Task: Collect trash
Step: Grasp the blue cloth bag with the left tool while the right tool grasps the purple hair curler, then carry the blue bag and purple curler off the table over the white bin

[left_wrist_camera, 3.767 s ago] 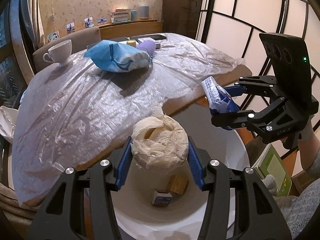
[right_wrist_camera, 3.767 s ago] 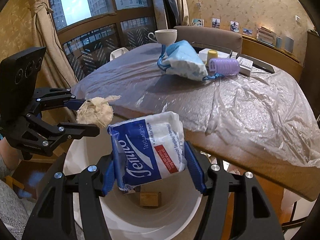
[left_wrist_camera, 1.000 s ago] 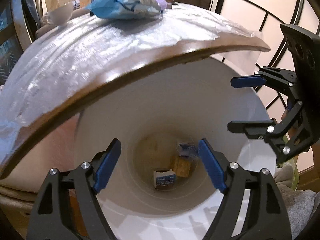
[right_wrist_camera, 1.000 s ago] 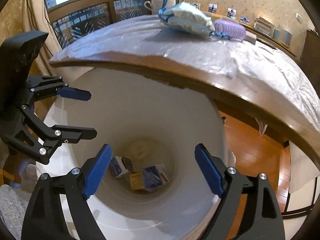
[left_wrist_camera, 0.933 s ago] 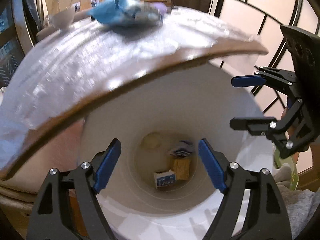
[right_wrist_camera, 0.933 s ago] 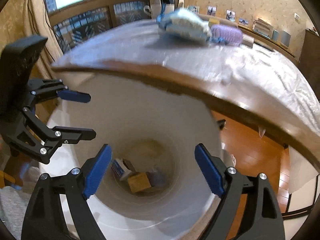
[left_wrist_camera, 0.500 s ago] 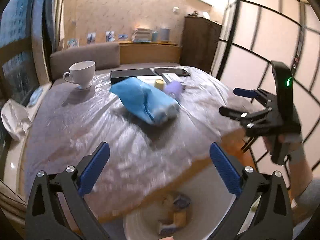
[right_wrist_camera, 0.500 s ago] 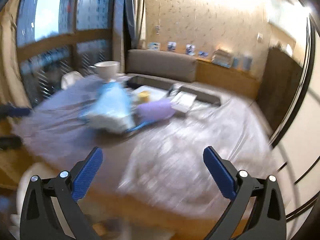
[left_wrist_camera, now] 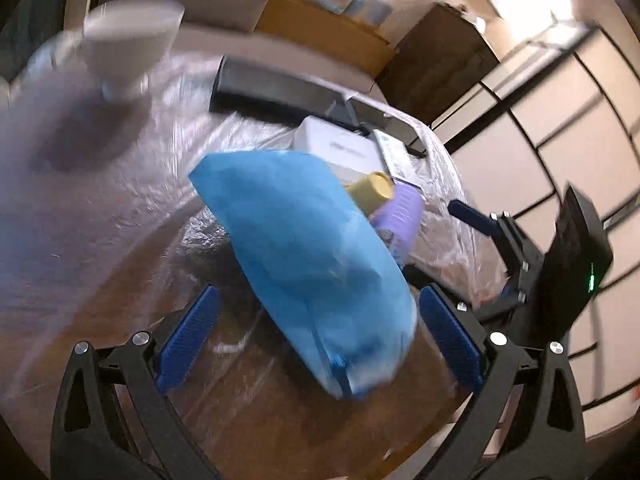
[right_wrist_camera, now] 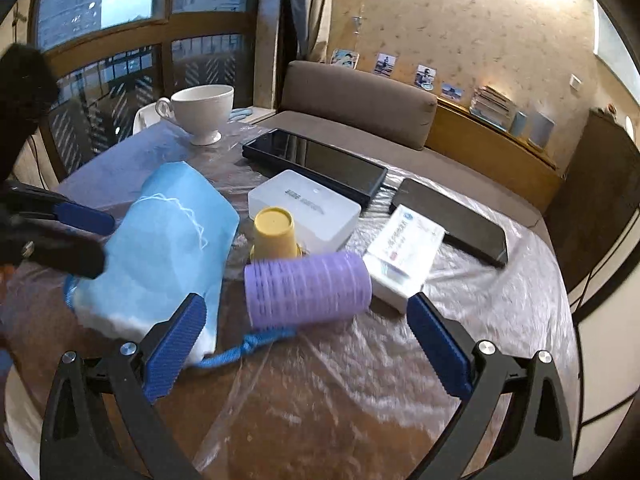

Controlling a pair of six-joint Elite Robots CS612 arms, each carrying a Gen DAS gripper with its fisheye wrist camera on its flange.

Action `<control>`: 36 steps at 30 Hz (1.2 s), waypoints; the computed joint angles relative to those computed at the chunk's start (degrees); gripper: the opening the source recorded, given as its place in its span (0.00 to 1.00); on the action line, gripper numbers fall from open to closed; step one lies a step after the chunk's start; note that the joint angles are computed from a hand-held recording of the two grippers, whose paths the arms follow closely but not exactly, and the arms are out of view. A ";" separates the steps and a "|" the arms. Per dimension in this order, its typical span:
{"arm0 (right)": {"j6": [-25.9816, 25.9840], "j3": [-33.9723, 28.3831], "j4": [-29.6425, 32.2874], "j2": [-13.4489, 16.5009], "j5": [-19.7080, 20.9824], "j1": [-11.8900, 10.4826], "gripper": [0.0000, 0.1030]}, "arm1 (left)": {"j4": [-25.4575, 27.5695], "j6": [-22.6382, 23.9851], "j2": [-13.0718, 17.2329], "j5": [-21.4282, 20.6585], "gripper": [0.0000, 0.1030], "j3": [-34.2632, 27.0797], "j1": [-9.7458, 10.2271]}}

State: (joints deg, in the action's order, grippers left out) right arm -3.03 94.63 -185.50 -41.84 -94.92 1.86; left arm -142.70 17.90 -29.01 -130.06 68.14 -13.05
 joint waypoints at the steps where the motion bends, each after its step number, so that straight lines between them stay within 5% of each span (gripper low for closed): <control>1: -0.48 -0.59 0.58 0.26 -0.02 0.01 0.96 | 2.47 -1.37 1.04 -0.65 0.98 -2.00 0.05; 10: -0.44 -2.62 4.81 0.98 3.83 -0.72 0.91 | 7.67 0.03 3.18 -2.51 0.97 -7.02 -0.74; 16: 0.37 -3.11 7.81 1.14 5.37 -1.37 0.68 | 5.27 2.93 2.39 0.29 0.67 -5.76 -1.44; 24: 2.78 -0.56 3.05 0.30 6.92 -1.89 0.67 | 4.86 3.21 2.46 -2.57 0.53 -5.48 -0.02; 36: 6.80 3.29 -3.28 -1.13 5.75 -1.18 0.67 | -10.19 3.38 -0.29 0.59 0.52 2.20 0.00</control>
State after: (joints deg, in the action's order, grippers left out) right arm 3.77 97.91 -188.78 -42.97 -89.17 0.67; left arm -152.88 21.28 -29.30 -129.47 70.34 -13.05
